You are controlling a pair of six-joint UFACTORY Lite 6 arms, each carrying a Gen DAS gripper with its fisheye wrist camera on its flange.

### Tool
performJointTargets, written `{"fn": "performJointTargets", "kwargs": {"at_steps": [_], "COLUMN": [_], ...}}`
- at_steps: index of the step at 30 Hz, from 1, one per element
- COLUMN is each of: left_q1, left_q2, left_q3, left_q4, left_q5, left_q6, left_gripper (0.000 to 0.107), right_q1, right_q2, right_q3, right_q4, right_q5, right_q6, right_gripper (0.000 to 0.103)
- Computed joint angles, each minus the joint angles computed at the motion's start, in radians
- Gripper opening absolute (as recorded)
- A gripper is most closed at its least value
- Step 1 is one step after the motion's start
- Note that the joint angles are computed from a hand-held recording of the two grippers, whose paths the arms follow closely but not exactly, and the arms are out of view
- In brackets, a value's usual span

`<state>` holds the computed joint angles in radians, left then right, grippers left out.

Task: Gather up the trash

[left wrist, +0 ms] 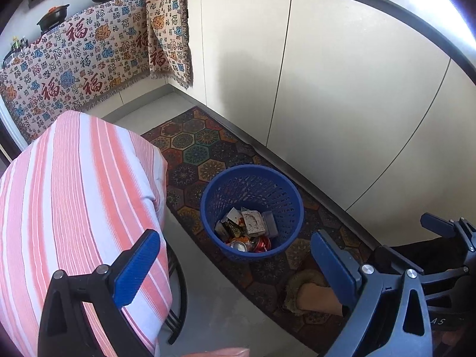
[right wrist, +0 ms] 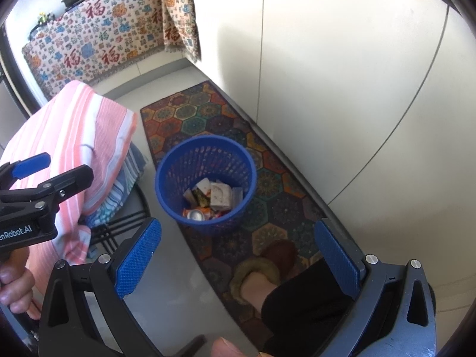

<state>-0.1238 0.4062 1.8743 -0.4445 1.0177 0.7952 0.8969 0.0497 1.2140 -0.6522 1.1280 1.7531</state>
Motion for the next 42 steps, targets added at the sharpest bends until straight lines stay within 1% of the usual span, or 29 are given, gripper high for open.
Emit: {"fn": "performJointTargets", "kwargs": {"at_steps": [33,39,42], "left_q1": [-0.013,0.011,0.018], "left_q2": [0.008,0.014,0.006], "left_q3": [0.011,0.01,-0.001], "left_q4": [0.009,-0.024,-0.025], "left_q5": [-0.001,0.019,0.007], "left_q6": [-0.007,0.013,0.026], "left_gripper": [0.103,0.103,0.102], "right_q1": [0.002,-0.011,-0.019], "right_q2": [0.02,0.02,0.026], "right_q3": [0.021,0.011,0.018], "right_q4": [0.004,0.015,0.021], "right_q5": [-0.013,-0.028,-0.029], "right_q6": [-0.013,-0.018,-0.026], "right_gripper": [0.103,0.103,0.103]}}
